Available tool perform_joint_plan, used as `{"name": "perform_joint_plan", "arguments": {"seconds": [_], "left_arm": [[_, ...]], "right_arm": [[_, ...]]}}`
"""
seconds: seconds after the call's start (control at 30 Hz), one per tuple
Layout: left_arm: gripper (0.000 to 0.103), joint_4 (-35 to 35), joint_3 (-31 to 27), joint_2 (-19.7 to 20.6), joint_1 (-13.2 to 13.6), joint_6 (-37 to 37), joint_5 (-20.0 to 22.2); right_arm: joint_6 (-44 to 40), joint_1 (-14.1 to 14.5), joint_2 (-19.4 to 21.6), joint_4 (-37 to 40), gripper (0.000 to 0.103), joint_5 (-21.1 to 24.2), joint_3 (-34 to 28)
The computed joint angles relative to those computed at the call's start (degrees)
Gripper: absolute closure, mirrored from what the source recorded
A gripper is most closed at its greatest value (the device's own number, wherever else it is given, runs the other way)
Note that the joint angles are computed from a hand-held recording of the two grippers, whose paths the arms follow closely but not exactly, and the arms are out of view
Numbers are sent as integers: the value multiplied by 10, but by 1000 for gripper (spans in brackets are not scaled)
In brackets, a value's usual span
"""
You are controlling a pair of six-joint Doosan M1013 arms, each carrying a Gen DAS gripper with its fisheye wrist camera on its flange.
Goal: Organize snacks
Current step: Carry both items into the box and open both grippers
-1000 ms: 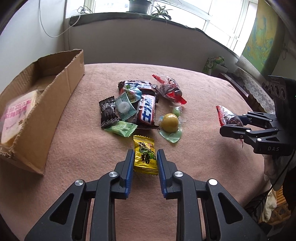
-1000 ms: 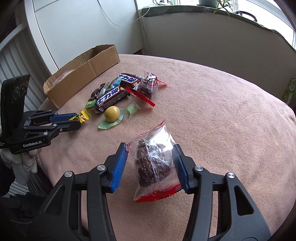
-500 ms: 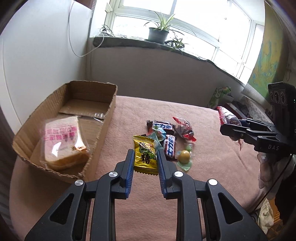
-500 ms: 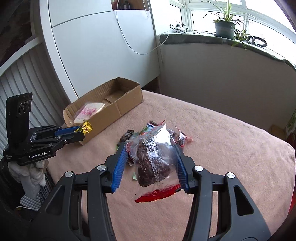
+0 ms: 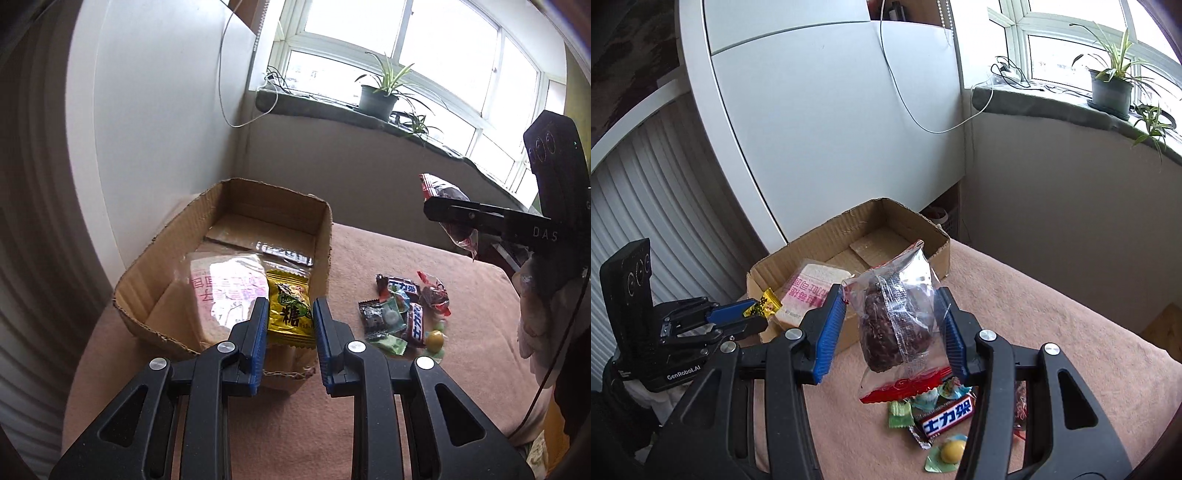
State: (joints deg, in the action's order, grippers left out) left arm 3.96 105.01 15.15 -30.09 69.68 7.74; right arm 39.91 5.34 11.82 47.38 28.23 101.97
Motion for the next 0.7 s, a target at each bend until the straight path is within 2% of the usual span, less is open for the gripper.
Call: {"name": "perform_joint_plan", "arguments": {"seconds": [0.07,0.4,0.57,0.63,0.7], "left_arm": [[81,16,-1,2,4,-21,0],[81,13,-7,12,15,-26,3],[80,-27,-11,16,18,15,2],[80,6,-10,16,18,-20,1],[80,-16,-11,17,19,-1,0]], "right_arm": [[18,6,11,-15,51,3,-14],[91,39,61,-80,51,15,-72],[118,54,82,-111,49,19,-94],[129,59,87,-120,45,17,-100],[135,61,89,-128,34,12,-103]]}}
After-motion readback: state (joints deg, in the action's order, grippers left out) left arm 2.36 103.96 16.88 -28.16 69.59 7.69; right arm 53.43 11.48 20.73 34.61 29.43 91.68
